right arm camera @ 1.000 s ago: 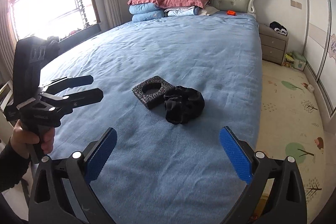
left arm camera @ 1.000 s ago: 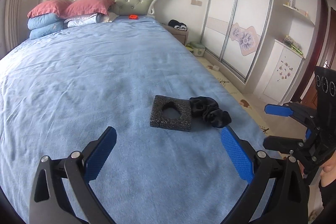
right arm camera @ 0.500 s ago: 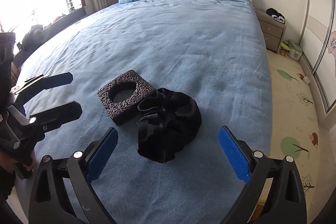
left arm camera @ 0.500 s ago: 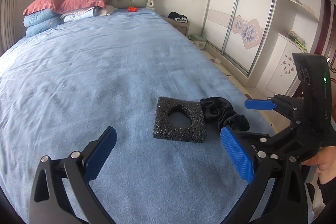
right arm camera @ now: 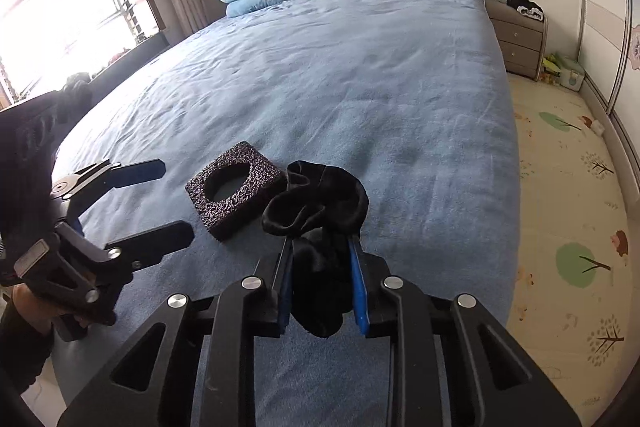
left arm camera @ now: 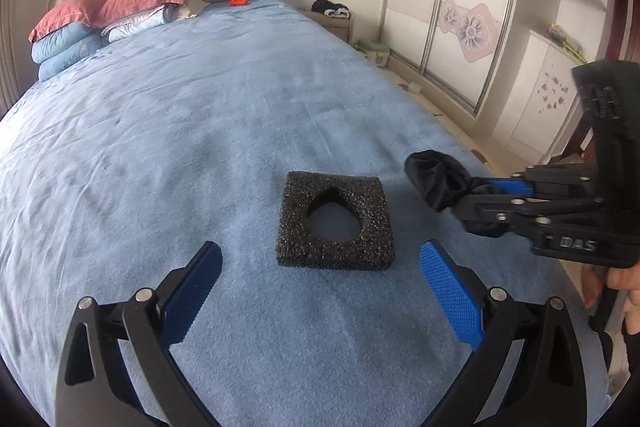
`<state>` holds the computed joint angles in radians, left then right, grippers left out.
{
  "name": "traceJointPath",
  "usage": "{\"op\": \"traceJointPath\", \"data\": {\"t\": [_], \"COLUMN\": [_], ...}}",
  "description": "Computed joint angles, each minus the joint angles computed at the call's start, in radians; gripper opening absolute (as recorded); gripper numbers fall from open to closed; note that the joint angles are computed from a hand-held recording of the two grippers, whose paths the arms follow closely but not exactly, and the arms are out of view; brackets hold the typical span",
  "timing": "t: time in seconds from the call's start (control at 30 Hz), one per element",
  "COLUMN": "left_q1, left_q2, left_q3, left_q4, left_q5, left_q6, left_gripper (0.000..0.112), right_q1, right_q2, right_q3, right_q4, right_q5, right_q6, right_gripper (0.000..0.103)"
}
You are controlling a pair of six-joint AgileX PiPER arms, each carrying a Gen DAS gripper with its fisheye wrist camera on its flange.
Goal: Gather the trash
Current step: 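Grasp the black cloth with the right gripper while the left grasps the black foam square, then carry the black cloth and foam square over the yellow bin and open both grippers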
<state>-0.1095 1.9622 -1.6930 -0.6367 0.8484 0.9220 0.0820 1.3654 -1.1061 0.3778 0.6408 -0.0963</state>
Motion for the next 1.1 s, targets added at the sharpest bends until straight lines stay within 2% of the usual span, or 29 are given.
{"op": "traceJointPath", "data": {"t": [0.27, 0.33, 0.37, 0.4, 0.47, 0.6, 0.77, 0.83, 0.97, 1.1], "left_q1": [-0.081, -0.088, -0.089, -0.084, -0.071, -0.066, -0.070, -0.071, -0.099, -0.154], "left_q2": [0.123, 0.155, 0.155, 0.150, 0.146, 0.083, -0.029, -0.073, -0.170, -0.238], "left_q3": [-0.187, -0.226, -0.221, -0.214, -0.214, -0.117, 0.030, 0.081, 0.198, 0.277], "left_q4": [0.151, 0.185, 0.195, 0.185, 0.152, 0.092, 0.012, -0.016, -0.045, -0.049], "left_q5": [0.081, 0.110, 0.098, 0.091, 0.102, 0.071, 0.075, 0.086, 0.081, 0.079], "left_q6": [-0.159, -0.197, -0.209, -0.207, -0.183, -0.079, 0.049, 0.098, 0.167, 0.183], "left_gripper": [0.097, 0.077, 0.074, 0.066, 0.066, 0.065, 0.065, 0.065, 0.065, 0.065], "right_q1": [-0.023, -0.022, -0.022, -0.025, -0.030, -0.038, -0.060, -0.085, -0.111, -0.229], "right_q2": [-0.037, -0.051, -0.059, -0.066, -0.081, -0.110, -0.182, -0.231, -0.354, -0.492], "right_q3": [0.028, 0.035, 0.040, 0.046, 0.057, 0.075, 0.115, 0.142, 0.196, 0.246], "right_q4": [0.029, 0.018, 0.018, 0.024, 0.028, 0.033, 0.046, 0.078, 0.042, 0.053], "right_q5": [0.019, 0.019, 0.020, 0.021, 0.026, 0.036, 0.070, 0.108, 0.182, 0.302], "right_q6": [-0.037, -0.029, -0.031, -0.039, -0.049, -0.062, -0.089, -0.128, -0.114, -0.158], "right_gripper": [0.024, 0.024, 0.024, 0.024, 0.024, 0.024, 0.024, 0.025, 0.025, 0.025]}}
